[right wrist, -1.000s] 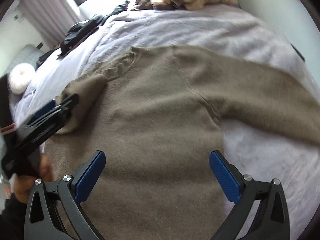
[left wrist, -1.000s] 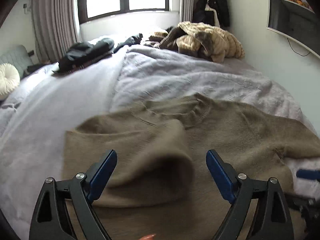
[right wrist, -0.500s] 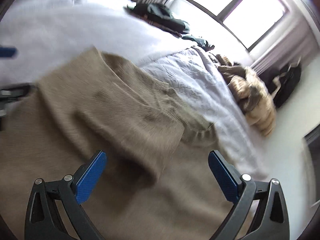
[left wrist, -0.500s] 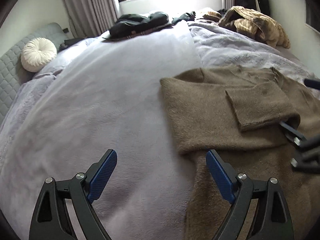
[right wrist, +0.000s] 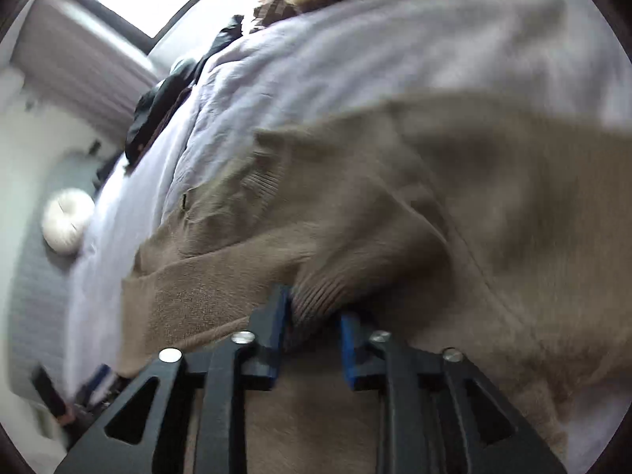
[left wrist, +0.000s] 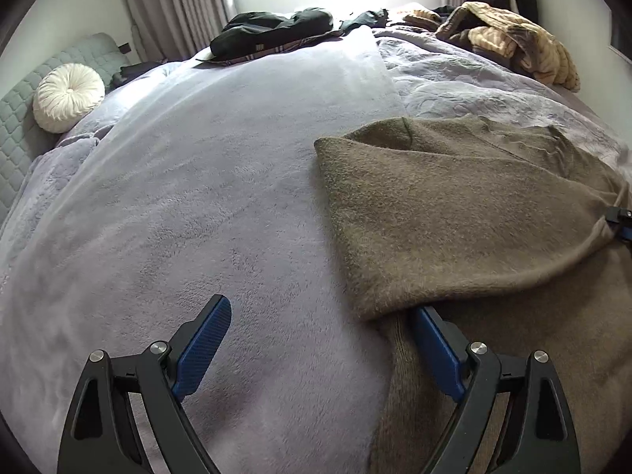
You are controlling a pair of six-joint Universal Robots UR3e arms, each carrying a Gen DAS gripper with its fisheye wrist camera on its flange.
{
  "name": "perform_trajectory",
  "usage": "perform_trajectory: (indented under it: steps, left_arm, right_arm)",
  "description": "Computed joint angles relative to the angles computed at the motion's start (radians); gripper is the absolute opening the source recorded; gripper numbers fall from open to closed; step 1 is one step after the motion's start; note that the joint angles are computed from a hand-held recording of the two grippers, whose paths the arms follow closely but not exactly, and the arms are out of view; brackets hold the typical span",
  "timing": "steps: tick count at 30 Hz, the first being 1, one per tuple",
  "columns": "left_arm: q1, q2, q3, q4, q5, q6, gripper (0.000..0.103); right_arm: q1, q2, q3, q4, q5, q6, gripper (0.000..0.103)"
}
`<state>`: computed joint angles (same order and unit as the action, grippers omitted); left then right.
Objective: Fold small clothes
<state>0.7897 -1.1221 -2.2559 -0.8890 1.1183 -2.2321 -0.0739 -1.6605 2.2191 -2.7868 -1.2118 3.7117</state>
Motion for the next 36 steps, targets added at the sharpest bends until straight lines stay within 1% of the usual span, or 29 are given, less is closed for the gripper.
perform_trajectory:
  steps: [1, 2, 3, 4, 5, 6, 7, 8, 9, 10, 13, 15, 16, 17, 18, 19, 20, 21, 22, 25, 26, 28, 30, 31, 32, 33, 34, 35, 36]
  left_arm:
    - [0.047, 0.032, 0.020, -0.092, -0.034, 0.062, 0.091]
    - [0.112, 0.061, 0.061, -0.235, -0.082, 0.145, 0.091]
    - [0.149, 0.059, 0.105, -0.334, -0.110, 0.194, 0.091]
    - [0.165, 0.035, 0.152, -0.395, -0.126, 0.215, 0.091]
    - [0.157, -0.001, 0.192, -0.413, -0.132, 0.202, 0.091]
    - [0.135, -0.047, 0.228, -0.398, -0.134, 0.161, 0.091]
    - [0.084, -0.113, 0.257, -0.312, -0.116, 0.064, 0.091]
    - [0.032, -0.177, 0.282, -0.231, -0.096, -0.021, 0.091]
    - [-0.006, -0.235, 0.313, -0.198, -0.082, -0.071, 0.091]
    - [-0.071, -0.335, 0.371, -0.153, -0.055, -0.154, 0.091]
    - [-0.201, -0.556, 0.530, -0.161, 0.041, -0.258, 0.091]
    - [-0.254, -0.625, 0.575, -0.161, 0.080, -0.281, 0.091]
    - [-0.267, -0.635, 0.573, -0.146, 0.085, -0.291, 0.090]
    - [-0.268, -0.640, 0.577, -0.153, 0.071, -0.293, 0.086]
    - [-0.262, -0.642, 0.583, -0.175, 0.050, -0.286, 0.067]
    - [-0.252, -0.648, 0.606, -0.226, 0.014, -0.269, 0.035]
    - [-0.248, -0.650, 0.620, -0.255, -0.007, -0.262, 0.019]
    - [-0.247, -0.641, 0.619, -0.255, -0.015, -0.267, 0.012]
    - [-0.243, -0.611, 0.587, -0.214, -0.023, -0.275, 0.010]
    - [-0.211, -0.549, 0.515, -0.128, -0.078, -0.275, 0.010]
    - [-0.212, -0.549, 0.503, -0.099, -0.076, -0.284, 0.010]
    - [-0.233, -0.591, 0.523, -0.079, -0.039, -0.302, 0.010]
    - [-0.249, -0.610, 0.513, -0.030, 0.004, -0.315, 0.011]
    - [-0.249, -0.600, 0.494, -0.005, 0.017, -0.316, 0.011]
    - [-0.240, -0.579, 0.473, 0.015, 0.026, -0.313, 0.011]
    - [-0.245, -0.562, 0.458, 0.053, 0.062, -0.325, 0.011]
    - [-0.250, -0.547, 0.438, 0.101, 0.110, -0.335, 0.011]
    - [-0.252, -0.530, 0.421, 0.142, 0.156, -0.336, 0.011]
    - [-0.233, -0.509, 0.417, 0.128, 0.147, -0.315, 0.011]
  right_arm:
    - [-0.051, -0.035, 0.091, -0.085, 0.081, 0.008, 0.045]
    - [-0.078, -0.054, 0.141, -0.133, 0.123, 0.011, 0.051]
    - [-0.105, -0.077, 0.188, -0.178, 0.169, 0.014, 0.059]
    - [-0.120, -0.090, 0.217, -0.209, 0.198, 0.020, 0.063]
    - [-0.124, -0.099, 0.231, -0.224, 0.206, 0.030, 0.064]
    - [-0.128, -0.106, 0.241, -0.236, 0.210, 0.048, 0.064]
    - [-0.131, -0.103, 0.248, -0.254, 0.213, 0.069, 0.064]
    - [-0.125, -0.092, 0.264, -0.301, 0.210, 0.114, 0.064]
    - [-0.131, -0.096, 0.275, -0.316, 0.213, 0.138, 0.064]
    - [-0.137, -0.105, 0.288, -0.328, 0.215, 0.166, 0.064]
    - [-0.161, -0.143, 0.309, -0.303, 0.220, 0.186, 0.064]
    - [-0.185, -0.184, 0.324, -0.255, 0.225, 0.190, 0.064]
    - [-0.214, -0.215, 0.354, -0.248, 0.247, 0.184, 0.063]
    - [-0.221, -0.212, 0.357, -0.252, 0.250, 0.189, 0.062]
    - [-0.200, -0.200, 0.330, -0.225, 0.218, 0.191, 0.049]
    - [-0.167, -0.175, 0.289, -0.192, 0.175, 0.190, 0.018]
    - [-0.138, -0.154, 0.235, -0.127, 0.138, 0.168, 0.008]
    - [-0.117, -0.124, 0.201, -0.117, 0.126, 0.157, 0.008]
    - [-0.097, -0.100, 0.178, -0.148, 0.115, 0.150, 0.008]
    - [-0.097, -0.086, 0.180, -0.349, 0.149, 0.077, 0.008]
    - [-0.087, -0.087, 0.171, -0.362, 0.127, 0.042, 0.008]
    - [-0.083, -0.069, 0.136, -0.277, 0.083, -0.011, 0.008]
    - [-0.096, -0.068, 0.142, -0.178, 0.061, -0.017, 0.008]
    - [-0.088, -0.077, 0.141, -0.112, 0.026, -0.018, 0.008]
    - [-0.080, -0.094, 0.155, -0.073, -0.011, -0.005, 0.008]
    - [-0.094, -0.125, 0.199, -0.100, 0.000, 0.010, 0.011]
    - [-0.108, -0.171, 0.230, -0.089, 0.003, 0.023, 0.014]
    - [-0.118, -0.208, 0.232, -0.043, -0.010, 0.023, 0.015]
    - [-0.114, -0.236, 0.221, 0.003, -0.032, 0.031, 0.015]
